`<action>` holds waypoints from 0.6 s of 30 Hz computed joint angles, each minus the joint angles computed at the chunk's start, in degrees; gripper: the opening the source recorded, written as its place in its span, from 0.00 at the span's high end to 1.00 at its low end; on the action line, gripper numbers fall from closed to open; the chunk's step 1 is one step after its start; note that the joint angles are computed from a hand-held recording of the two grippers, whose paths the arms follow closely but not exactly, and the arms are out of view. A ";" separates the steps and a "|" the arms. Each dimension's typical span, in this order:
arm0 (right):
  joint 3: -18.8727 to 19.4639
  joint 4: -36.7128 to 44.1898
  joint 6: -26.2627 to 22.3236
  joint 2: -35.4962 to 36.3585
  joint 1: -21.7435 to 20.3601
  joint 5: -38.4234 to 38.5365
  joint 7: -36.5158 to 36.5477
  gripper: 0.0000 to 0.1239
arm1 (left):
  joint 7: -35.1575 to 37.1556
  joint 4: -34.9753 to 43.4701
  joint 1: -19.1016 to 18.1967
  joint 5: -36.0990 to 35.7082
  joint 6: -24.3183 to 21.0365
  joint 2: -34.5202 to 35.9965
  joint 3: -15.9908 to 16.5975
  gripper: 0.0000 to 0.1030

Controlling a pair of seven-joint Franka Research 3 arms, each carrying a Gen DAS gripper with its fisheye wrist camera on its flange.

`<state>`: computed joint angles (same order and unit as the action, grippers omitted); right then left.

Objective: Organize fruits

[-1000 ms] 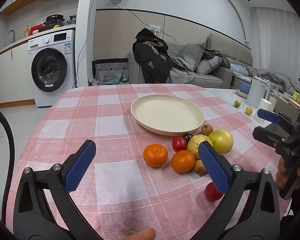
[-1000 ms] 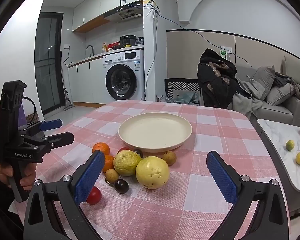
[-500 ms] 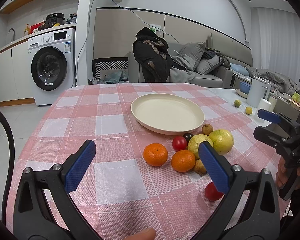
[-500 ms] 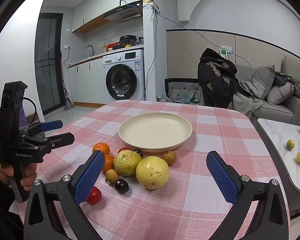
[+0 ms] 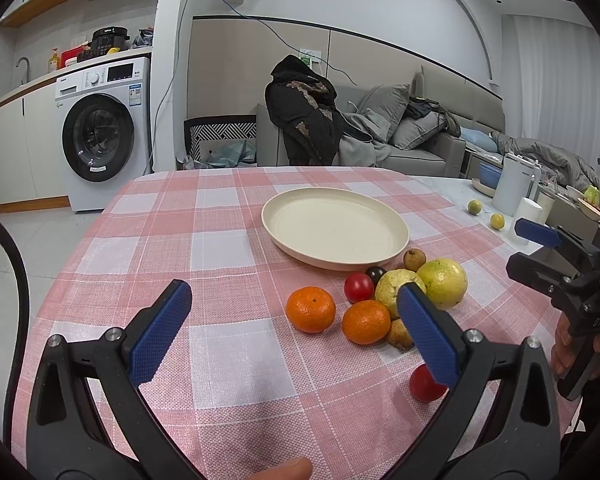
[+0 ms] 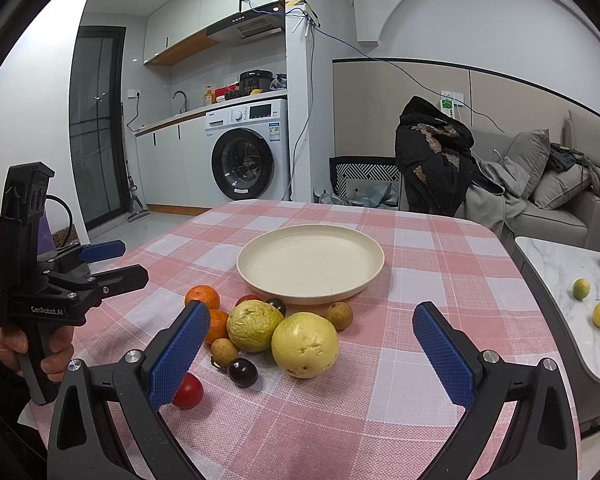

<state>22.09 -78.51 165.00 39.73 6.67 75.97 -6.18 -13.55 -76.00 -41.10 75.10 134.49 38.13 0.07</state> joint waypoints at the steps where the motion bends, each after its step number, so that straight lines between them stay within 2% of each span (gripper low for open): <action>1: 0.04 -0.01 0.04 0.01 -0.02 0.03 -0.04 0.17 | -0.01 -0.03 -0.01 0.01 -0.01 -0.02 0.01 0.01; 18: 0.07 -0.09 0.03 -0.07 -0.12 0.15 -0.15 0.17 | -0.08 -0.16 -0.01 0.07 0.00 -0.14 -0.01 0.01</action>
